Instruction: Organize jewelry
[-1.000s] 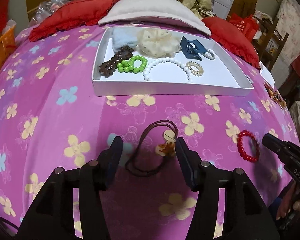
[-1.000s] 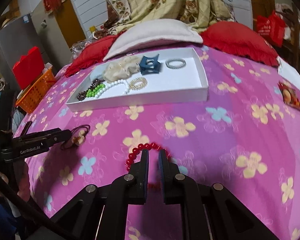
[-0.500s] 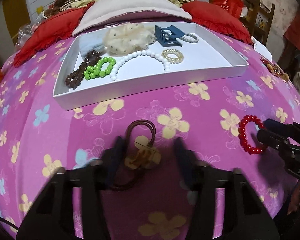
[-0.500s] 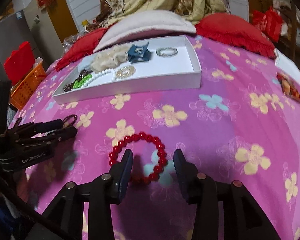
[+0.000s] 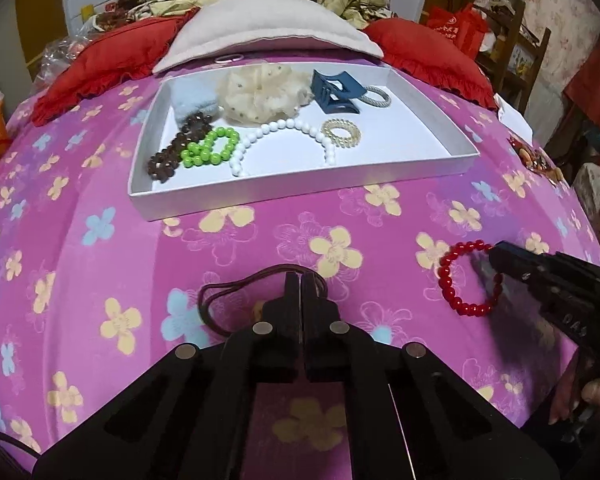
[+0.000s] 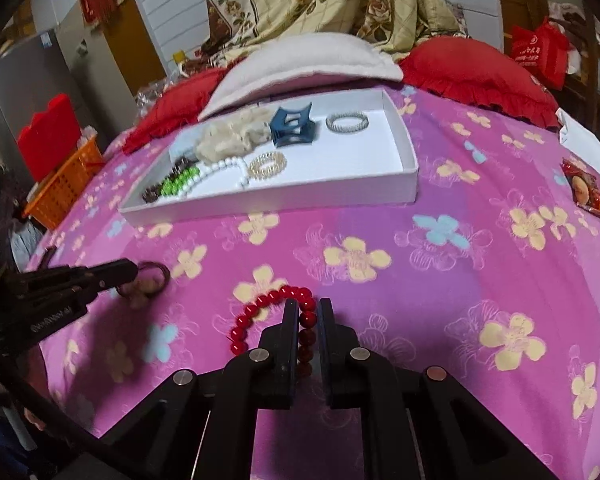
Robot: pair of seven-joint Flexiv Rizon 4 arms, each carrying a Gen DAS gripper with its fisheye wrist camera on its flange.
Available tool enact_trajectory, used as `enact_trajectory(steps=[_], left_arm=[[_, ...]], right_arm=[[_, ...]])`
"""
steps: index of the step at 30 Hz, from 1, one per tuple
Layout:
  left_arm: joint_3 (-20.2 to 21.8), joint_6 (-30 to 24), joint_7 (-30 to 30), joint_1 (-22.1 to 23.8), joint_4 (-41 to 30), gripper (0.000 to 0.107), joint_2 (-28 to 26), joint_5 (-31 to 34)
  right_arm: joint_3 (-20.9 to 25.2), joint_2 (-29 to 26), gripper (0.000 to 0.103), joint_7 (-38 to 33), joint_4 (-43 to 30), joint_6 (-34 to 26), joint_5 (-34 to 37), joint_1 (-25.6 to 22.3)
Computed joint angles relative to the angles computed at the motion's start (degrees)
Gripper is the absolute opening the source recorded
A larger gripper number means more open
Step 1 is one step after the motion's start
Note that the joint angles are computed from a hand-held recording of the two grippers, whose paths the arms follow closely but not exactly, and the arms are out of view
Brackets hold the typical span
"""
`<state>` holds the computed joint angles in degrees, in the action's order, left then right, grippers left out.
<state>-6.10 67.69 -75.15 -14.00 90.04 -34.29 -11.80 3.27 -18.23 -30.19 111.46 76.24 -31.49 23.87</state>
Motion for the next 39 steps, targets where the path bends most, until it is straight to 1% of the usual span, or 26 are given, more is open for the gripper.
enact_trajectory(steps=[4,6,10,11,12,13,14,15,18,21,23,25,27,28,29,31,33,35,39], left_arm=[[-0.8,0.5,-0.5,1.4,1.3,0.000,0.7,-2.0],[-0.8,0.9,-0.6,1.9,2.1,0.000,1.3,-2.5],[-0.9,1.7,0.4,3.1,4.0,0.002,2.3,-3.1],[-0.5,1.6,0.2,3.0,4.3,0.008,2.5,-2.9],[-0.3,1.5,0.3,3.0,4.7,0.022,2.5,-2.7],[-0.7,2.1,0.8,3.3,5.4,0.030,2.7,-2.9],[-1.1,2.8,1.2,3.5,6.0,0.041,2.8,-3.1],[-1.8,4.0,1.9,3.8,6.8,0.042,2.9,-3.5],[-3.8,3.8,4.0,4.3,6.9,0.043,2.4,-4.9],[-3.2,2.0,4.2,2.8,4.7,0.043,0.9,-4.6],[-2.3,1.6,3.5,1.4,3.4,0.043,-0.2,-3.6],[-0.9,2.7,2.0,-0.2,2.6,0.043,-0.9,-2.3],[1.9,3.6,-0.6,-2.6,1.5,0.042,-1.5,0.5],[3.6,3.4,-2.2,-4.0,0.7,0.038,-1.8,2.1],[5.0,3.3,-3.8,-4.9,0.0,0.037,-2.1,3.5],[4.0,3.0,-4.5,-4.1,-0.2,0.037,-2.2,3.6],[2.1,2.6,-4.2,-2.4,0.3,0.036,-1.9,2.5],[0.8,1.9,-3.8,-1.2,0.8,0.036,-1.4,1.4],[0.6,2.1,-3.9,-0.9,2.0,0.036,-0.4,1.1]], right_arm=[[-0.3,0.9,0.008,0.6,0.3,0.5,-1.0,0.2],[1.4,0.7,0.008,-1.4,0.0,0.3,1.3,-0.9],[2.5,0.5,0.009,-2.5,0.4,0.6,4.6,-1.3],[2.7,0.4,0.012,-2.8,0.3,0.1,5.2,-1.3],[2.7,0.3,0.021,-2.8,0.4,-0.2,5.6,-1.2],[2.2,0.2,0.033,-2.3,0.7,0.0,5.4,-0.8],[1.5,0.3,0.036,-1.5,1.2,0.5,4.8,-0.4],[1.5,0.3,0.037,-1.5,1.3,0.4,4.9,-0.4],[1.7,-0.1,0.038,-2.2,0.9,-0.4,5.0,-0.4],[1.8,-0.7,0.038,-3.1,0.4,-0.9,5.2,-0.4],[1.8,-1.1,0.038,-3.6,0.0,-1.4,5.1,-0.2],[0.2,-1.2,0.038,-2.5,0.1,-1.9,2.4,1.1],[-0.7,-1.5,0.038,-2.1,-0.4,-3.0,0.2,1.8],[-0.8,-1.7,0.038,-2.0,-0.7,-3.9,-0.7,2.1],[-1.0,-1.8,0.037,-1.9,-1.1,-4.9,-1.6,2.3],[-0.3,-2.2,0.015,-2.5,-1.8,-5.5,-1.6,1.8],[0.8,-2.6,0.009,-3.4,-2.1,-4.3,0.6,0.6],[0.9,-2.6,0.009,-3.4,-1.9,-3.5,1.4,0.4],[-0.4,-1.8,0.009,-1.2,-0.9,-1.5,0.4,1.2]])
